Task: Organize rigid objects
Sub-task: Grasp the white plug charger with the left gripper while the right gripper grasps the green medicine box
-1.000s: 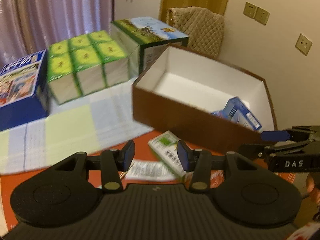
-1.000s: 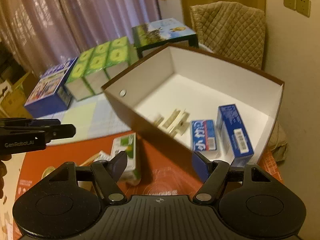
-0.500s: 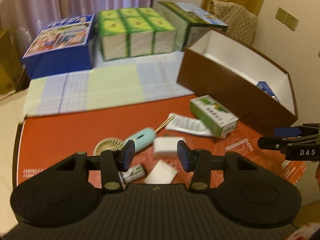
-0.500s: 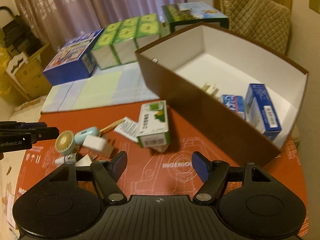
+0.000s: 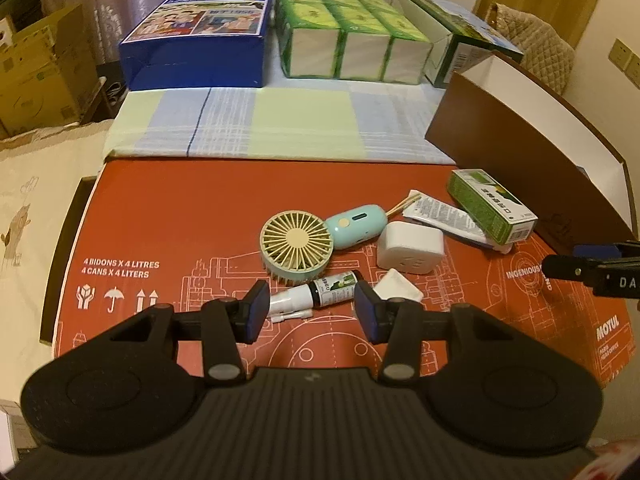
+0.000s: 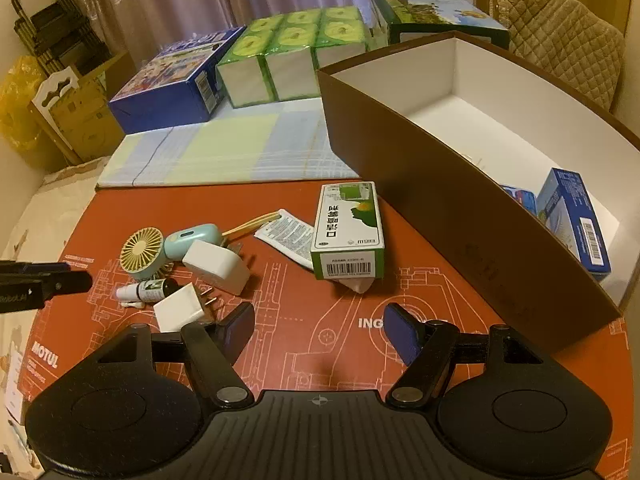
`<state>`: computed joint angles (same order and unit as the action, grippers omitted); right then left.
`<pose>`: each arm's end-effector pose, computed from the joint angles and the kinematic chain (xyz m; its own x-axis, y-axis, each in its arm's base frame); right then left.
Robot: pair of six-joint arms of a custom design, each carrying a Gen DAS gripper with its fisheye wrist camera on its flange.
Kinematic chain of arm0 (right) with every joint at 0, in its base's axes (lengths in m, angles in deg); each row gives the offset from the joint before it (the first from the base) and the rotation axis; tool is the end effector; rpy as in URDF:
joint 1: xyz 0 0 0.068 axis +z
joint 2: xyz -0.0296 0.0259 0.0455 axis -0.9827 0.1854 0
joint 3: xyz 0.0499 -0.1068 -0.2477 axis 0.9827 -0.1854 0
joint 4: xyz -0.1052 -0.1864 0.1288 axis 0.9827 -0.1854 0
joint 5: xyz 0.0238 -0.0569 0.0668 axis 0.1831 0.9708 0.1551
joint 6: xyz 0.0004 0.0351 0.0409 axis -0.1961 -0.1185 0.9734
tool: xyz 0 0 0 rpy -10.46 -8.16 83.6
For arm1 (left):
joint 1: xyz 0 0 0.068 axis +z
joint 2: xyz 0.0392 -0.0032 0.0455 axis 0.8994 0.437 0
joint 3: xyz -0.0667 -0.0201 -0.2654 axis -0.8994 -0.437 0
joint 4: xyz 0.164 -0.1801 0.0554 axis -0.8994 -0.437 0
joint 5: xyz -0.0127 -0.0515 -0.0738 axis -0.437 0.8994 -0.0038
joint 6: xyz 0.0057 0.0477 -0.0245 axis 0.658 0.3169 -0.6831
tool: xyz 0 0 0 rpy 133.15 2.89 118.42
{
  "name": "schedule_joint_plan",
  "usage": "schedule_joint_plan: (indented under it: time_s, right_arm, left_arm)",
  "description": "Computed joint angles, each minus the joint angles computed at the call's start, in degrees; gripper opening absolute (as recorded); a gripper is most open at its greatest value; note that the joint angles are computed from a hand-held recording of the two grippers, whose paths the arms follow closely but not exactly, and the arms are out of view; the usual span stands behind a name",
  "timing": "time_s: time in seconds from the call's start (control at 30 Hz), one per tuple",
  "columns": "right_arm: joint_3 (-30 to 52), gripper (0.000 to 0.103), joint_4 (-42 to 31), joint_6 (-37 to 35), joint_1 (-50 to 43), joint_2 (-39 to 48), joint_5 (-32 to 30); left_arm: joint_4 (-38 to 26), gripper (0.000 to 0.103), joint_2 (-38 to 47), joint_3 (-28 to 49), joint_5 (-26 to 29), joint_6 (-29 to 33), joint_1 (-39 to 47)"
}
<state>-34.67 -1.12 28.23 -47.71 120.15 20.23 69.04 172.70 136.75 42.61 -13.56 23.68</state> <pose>0.1323 0.0739 0.1989 -0.8346 0.1076 -0.5403 0.0203 0.9861 0.1650 0.2142 -0.1789 0.1943 -0.7900 0.2847 -0.5431 0.3989 0.9112 -0.1026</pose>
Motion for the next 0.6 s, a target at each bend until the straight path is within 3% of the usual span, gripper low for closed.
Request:
schedule_joint_plan:
  time_s: [0.6]
  right_arm:
    - [-1.82,0.068,17.72,-11.99,-12.41,15.5,-6.23]
  left_arm:
    - [5.28,0.042,6.05,-0.79,-2.05,-4.12,-2.51]
